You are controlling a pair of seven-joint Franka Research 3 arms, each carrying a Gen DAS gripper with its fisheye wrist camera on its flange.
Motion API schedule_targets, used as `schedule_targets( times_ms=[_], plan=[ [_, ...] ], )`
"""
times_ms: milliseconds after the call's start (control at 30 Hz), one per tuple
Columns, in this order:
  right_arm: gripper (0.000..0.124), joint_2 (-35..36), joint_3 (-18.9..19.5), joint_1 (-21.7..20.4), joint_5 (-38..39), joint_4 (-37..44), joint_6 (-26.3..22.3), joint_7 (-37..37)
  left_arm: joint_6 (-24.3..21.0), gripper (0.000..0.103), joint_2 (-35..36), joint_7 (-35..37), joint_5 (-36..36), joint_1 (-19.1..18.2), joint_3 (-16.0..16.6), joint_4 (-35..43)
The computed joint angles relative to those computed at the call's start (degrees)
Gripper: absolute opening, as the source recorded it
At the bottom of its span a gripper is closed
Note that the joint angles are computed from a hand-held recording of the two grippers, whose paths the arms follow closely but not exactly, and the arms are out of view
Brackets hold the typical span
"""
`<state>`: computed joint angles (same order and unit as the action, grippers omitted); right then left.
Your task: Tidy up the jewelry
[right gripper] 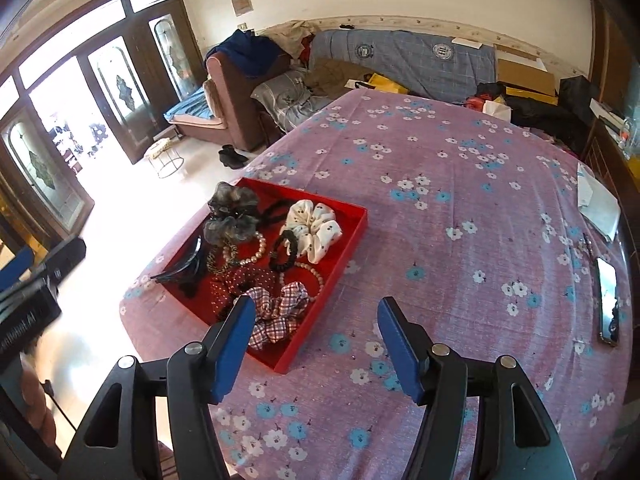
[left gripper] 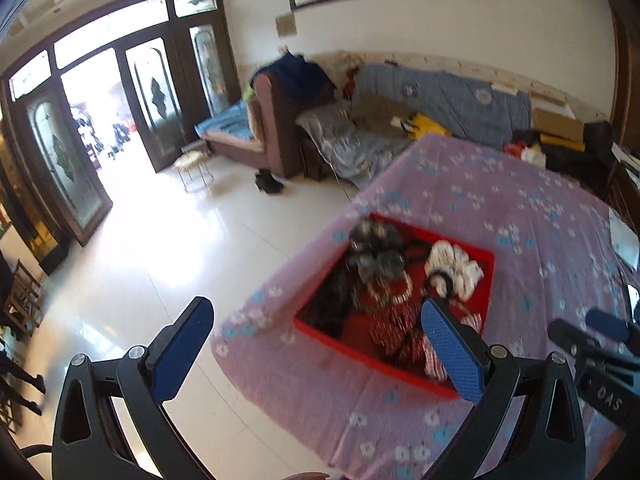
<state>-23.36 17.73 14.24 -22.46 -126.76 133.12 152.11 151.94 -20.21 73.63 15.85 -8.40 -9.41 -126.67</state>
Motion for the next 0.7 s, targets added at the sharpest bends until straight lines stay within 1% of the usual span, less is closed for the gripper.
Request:
schedule_targets(
  times_ms=[100, 267, 500, 700],
  plan=[
    [0.068, 0.5, 0.8, -0.3, -1.5, 0.8, -2.0, 0.4, -1.6, 0.103, -0.4, 2.5, -2.3, -1.6, 0.8, -1.0],
    [0.069, 1.4, 1.1, 0.2, -3.1, 1.6, -5.0, 1.9, -3.3, 0.103, 0.1, 5.7, -5.1, -3.2, 1.0, -1.1],
    [0.07, 2.9, 0.6, 1.8, -4.3, 3.1, -7.7, 2.3, -5.3, 0.103, 0.3, 8.0, -6.3, -3.5, 0.7, -1.0],
    [0.073, 2.9, -0.1, 2.7, -4.2, 2.9, -8.3, 3.4, -6.0, 0.103, 0.7, 8.3, -6.5, -3.2, 0.5, -0.8]
  ],
)
